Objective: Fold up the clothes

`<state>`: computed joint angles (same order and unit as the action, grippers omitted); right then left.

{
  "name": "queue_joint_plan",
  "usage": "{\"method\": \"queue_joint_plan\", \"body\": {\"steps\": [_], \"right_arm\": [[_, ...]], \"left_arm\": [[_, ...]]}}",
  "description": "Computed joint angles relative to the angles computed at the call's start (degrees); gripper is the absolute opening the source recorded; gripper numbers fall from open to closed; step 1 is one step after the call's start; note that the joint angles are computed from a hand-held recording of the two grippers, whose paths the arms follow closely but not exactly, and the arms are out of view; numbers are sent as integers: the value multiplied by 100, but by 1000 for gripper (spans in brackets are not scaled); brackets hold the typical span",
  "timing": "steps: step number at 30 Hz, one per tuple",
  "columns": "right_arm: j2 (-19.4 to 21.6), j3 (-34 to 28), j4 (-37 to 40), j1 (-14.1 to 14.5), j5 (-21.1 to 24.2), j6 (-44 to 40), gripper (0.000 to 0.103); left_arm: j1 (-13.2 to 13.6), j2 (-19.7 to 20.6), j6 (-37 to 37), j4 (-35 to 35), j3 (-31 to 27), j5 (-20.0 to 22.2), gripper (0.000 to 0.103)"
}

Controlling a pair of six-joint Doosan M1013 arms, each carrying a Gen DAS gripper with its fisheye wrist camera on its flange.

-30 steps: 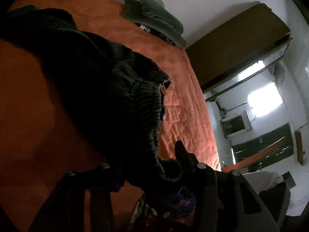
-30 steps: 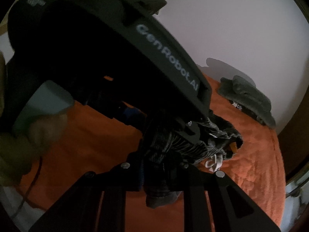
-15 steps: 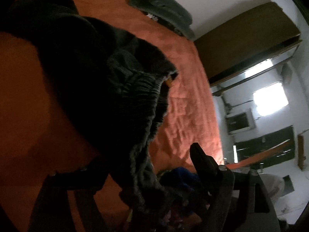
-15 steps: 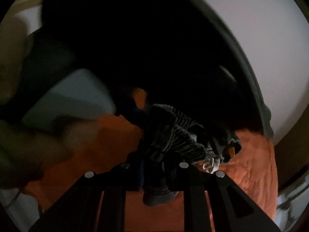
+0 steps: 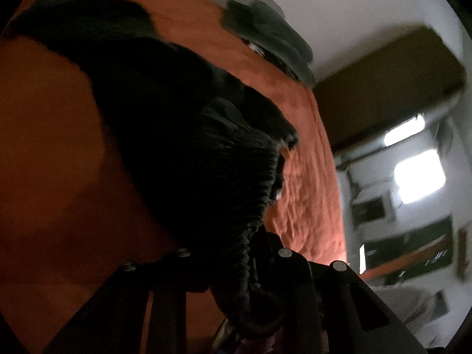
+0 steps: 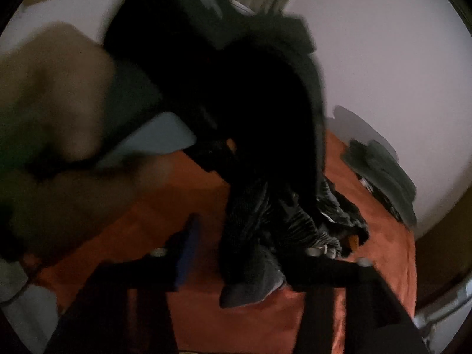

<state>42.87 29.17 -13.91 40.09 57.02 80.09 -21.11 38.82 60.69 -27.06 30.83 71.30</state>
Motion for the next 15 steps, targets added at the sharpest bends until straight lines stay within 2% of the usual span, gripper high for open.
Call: {"method": "queue_joint_plan", "body": {"steps": [4,6,8,11,15], "right_arm": [[-235,349,495,-109,-334,41,58],[-293,368,720,-183,-339,272,58],[-306,229,760,-174,-188,666,58],[-205,-61,856,-331,50,1311,58],[10,-440,1325,-735,568,2389,63]], "left_arm": [[223,-359,-68,-290,734,-565,23],[305,-506,-59,-347,1005,-757,23],[364,-602,-64,-385,1191,-876,23],[430,-706,-75,-424,1407,-998,23],[417,-690,-72,-422,1423,-993,23]]}}
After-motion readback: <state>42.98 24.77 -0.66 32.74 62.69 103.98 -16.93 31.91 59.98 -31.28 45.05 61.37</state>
